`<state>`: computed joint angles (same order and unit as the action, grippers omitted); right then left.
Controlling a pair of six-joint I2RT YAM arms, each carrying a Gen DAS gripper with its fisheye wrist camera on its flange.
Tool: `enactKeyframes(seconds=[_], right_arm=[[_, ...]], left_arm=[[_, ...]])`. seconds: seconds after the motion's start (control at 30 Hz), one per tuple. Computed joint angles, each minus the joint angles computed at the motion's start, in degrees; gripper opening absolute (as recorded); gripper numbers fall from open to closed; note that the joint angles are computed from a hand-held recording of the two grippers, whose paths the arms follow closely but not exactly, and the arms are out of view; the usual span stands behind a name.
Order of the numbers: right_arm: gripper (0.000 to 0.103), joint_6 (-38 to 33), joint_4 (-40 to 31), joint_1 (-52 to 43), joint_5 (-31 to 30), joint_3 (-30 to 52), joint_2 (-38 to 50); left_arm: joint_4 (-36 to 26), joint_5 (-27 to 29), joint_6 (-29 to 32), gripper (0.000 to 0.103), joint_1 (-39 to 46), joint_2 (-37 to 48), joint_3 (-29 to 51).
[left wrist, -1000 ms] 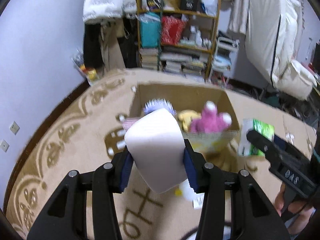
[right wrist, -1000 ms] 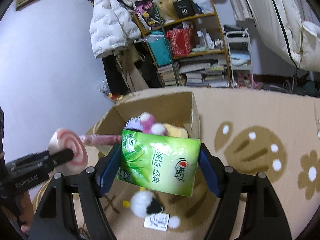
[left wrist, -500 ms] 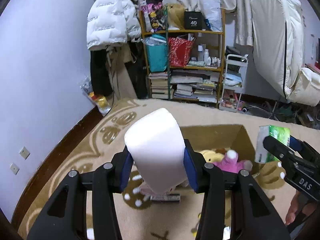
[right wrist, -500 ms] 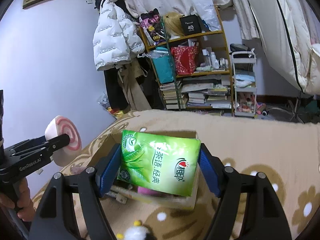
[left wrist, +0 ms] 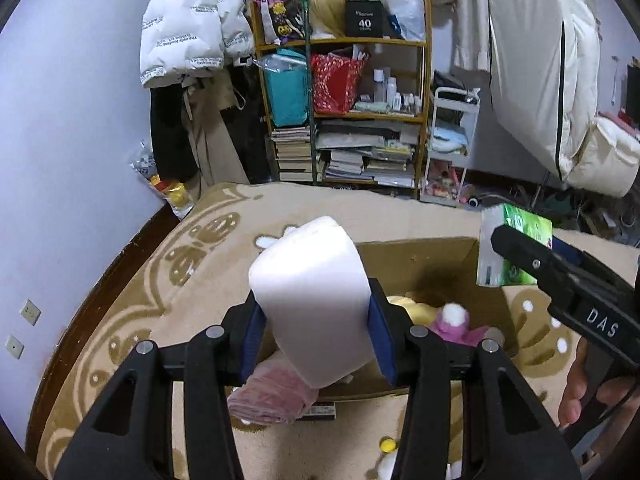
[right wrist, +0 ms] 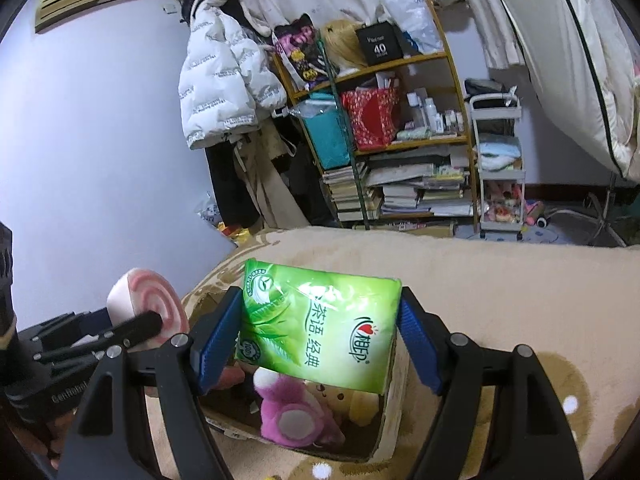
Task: Organize soft objects
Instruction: 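Release the pink pad into the box with the left tool while the right tool drops the tissue pack in, then move both open tools back toward the white chick plush and black box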
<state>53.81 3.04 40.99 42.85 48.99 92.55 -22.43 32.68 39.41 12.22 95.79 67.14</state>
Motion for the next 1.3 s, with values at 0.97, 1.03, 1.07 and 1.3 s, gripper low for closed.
enactKeyframes(seconds=[0.97, 1.03, 1.07, 1.3], right_arm=[[0.103, -0.21, -6.92, 0.27, -4.14, 3.79, 1.51], [0.103, 0.73, -9.41, 1.36, -2.93, 4.47, 1.04], [0.103, 1.47, -10.69, 2.18, -2.16, 4.67, 0.62], [0.103, 7.01, -17.51, 8.1, 2.19, 5.53, -1.97]], left_arm=[[0.87, -2.75, 3.46, 0.09, 0.71, -0.92, -2.74], [-0.39, -1.48, 3.98, 0.093, 2.15, -1.61, -2.33], [-1.01, -0.86, 4.2, 0.094, 2.81, -1.78, -2.02], [-7.14, 2.27, 7.53, 0.099, 8.31, -2.81, 0.06]])
